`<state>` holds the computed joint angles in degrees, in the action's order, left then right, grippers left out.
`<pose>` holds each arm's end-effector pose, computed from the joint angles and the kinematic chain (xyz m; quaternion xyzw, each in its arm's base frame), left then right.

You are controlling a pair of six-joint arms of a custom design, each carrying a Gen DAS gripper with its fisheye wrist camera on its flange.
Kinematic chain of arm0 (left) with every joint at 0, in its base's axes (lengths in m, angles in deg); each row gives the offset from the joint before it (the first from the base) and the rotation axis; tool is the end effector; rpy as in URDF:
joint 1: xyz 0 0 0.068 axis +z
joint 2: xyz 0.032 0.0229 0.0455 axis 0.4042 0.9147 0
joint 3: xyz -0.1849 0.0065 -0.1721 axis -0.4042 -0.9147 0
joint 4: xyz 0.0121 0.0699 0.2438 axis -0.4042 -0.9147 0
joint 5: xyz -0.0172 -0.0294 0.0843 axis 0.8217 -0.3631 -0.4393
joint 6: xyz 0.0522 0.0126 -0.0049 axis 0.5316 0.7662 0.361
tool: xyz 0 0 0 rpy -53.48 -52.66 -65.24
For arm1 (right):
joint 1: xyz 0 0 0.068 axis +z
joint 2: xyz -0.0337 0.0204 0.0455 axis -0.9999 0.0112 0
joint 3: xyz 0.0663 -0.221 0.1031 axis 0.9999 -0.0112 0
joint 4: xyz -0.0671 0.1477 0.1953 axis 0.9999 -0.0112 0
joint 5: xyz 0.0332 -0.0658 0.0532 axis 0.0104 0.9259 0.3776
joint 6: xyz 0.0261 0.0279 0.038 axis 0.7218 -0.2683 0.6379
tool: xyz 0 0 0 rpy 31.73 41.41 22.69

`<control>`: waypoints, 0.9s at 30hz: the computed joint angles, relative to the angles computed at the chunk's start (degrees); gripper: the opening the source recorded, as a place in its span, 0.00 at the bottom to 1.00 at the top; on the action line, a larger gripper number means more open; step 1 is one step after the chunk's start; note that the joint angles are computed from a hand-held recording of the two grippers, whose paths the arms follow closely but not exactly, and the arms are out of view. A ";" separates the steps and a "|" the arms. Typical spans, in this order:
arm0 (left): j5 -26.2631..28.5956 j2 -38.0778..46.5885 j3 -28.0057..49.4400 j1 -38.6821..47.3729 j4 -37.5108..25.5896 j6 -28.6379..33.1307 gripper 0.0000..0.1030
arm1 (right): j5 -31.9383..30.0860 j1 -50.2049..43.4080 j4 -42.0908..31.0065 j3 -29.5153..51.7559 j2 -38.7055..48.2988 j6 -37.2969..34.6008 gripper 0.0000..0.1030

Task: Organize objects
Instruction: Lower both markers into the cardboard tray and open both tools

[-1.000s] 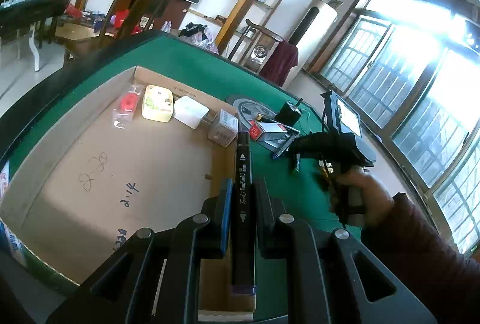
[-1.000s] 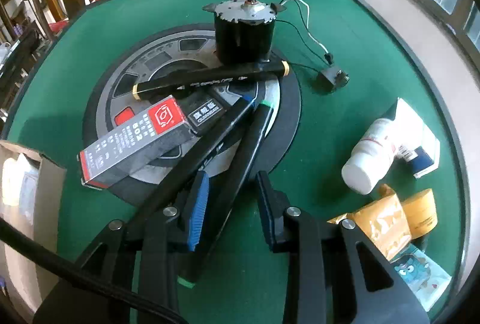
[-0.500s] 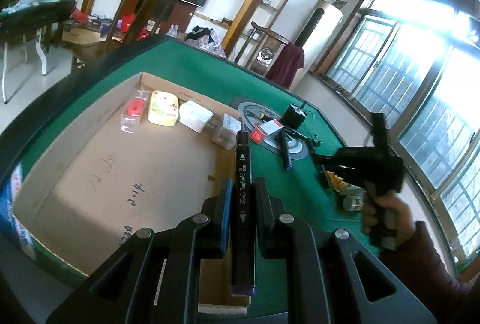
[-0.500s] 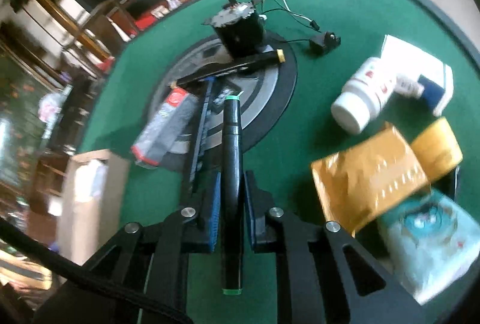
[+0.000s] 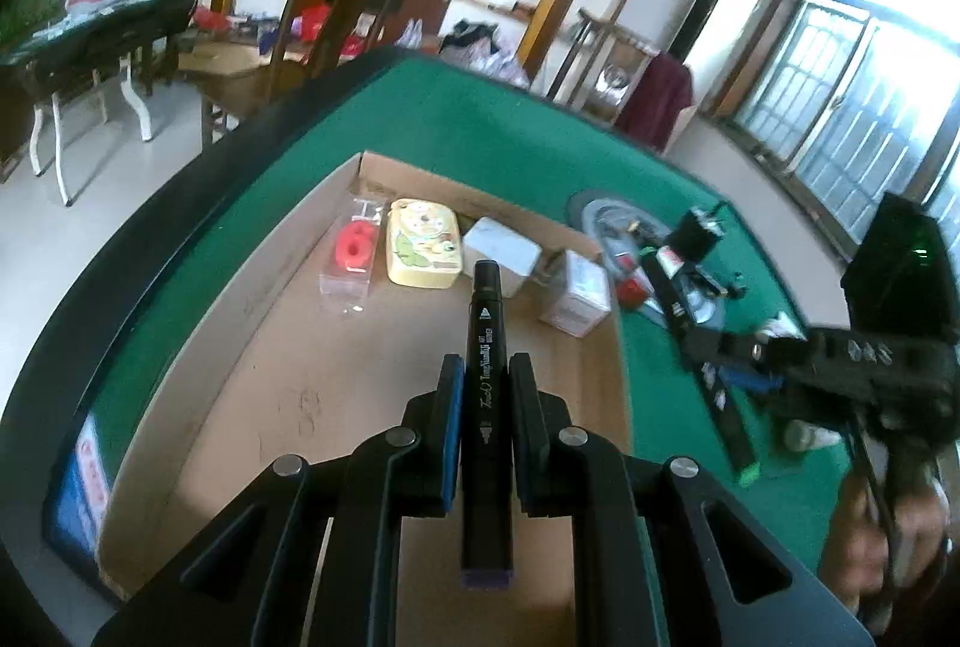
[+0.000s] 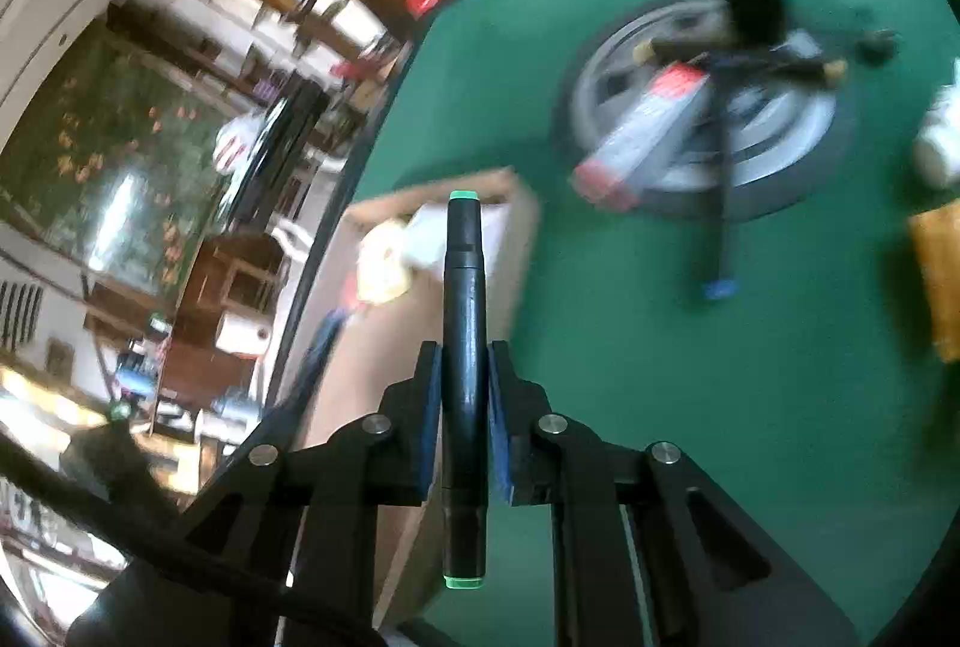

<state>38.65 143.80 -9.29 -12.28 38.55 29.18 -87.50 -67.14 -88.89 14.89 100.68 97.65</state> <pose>0.2115 -0.1338 0.0626 -0.2481 0.8836 -0.0843 0.3882 0.3747 0.1783 0.0892 -0.1867 0.8942 0.3880 0.1224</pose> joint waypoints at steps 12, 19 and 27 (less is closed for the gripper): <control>12.47 10.35 7.25 9.99 1.44 3.96 0.11 | 9.80 9.19 -1.23 11.30 10.00 5.23 0.12; 15.40 11.49 7.77 11.43 1.02 2.73 0.15 | 13.50 9.39 -1.06 10.29 8.83 5.14 0.12; 14.34 11.65 8.47 10.96 -1.60 0.54 0.37 | 12.20 8.13 1.70 5.65 5.74 4.29 0.14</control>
